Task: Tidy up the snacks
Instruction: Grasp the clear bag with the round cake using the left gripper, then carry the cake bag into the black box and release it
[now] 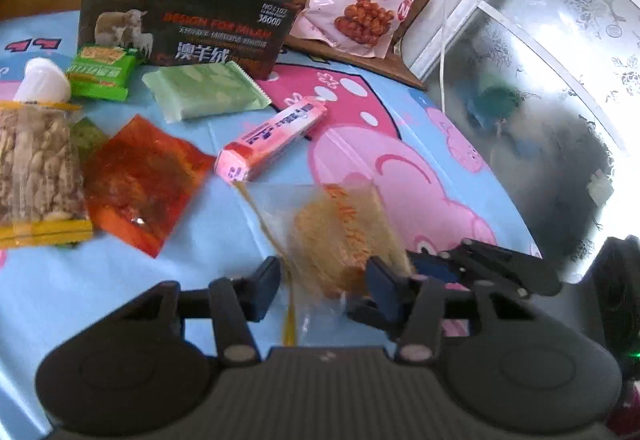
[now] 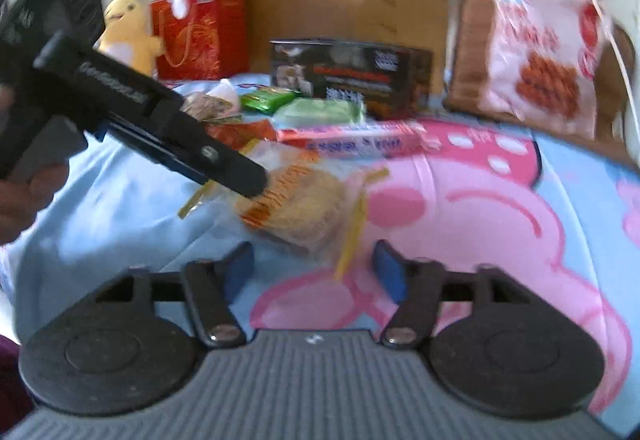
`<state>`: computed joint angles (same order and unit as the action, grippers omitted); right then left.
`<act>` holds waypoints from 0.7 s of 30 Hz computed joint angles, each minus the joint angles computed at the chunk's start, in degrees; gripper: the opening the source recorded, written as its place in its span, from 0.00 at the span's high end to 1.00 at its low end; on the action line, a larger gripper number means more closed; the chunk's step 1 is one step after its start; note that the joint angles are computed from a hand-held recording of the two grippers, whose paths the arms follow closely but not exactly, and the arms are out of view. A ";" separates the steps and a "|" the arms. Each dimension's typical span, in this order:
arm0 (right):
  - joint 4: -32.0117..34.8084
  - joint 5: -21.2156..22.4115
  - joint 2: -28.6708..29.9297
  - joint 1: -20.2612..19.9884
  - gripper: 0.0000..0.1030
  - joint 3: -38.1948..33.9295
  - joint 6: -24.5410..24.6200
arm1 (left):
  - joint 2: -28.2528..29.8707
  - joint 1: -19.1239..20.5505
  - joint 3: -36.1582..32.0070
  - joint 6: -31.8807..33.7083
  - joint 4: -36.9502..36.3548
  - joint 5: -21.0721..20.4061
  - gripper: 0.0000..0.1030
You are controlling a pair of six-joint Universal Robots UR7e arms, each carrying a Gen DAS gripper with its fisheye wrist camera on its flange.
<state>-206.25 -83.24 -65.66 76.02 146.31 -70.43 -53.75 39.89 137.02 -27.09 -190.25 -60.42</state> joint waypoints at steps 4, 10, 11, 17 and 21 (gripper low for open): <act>2.25 1.67 -0.58 0.65 0.62 -0.90 0.20 | -0.93 -1.59 0.00 1.15 -0.65 2.92 0.53; 2.54 7.57 -0.16 2.58 0.62 -4.04 4.99 | -1.74 -0.74 -3.97 9.98 -5.30 6.44 0.53; 2.46 8.10 0.78 3.49 0.62 -5.67 6.21 | -1.57 -0.32 -5.28 11.70 -5.75 7.34 0.53; -1.01 8.11 10.92 9.57 0.62 -18.45 11.35 | 3.11 5.00 -17.08 23.42 -9.61 11.17 0.50; -2.91 3.53 18.24 13.19 0.57 -27.62 13.61 | 6.93 8.38 -23.64 26.37 -10.49 14.40 0.35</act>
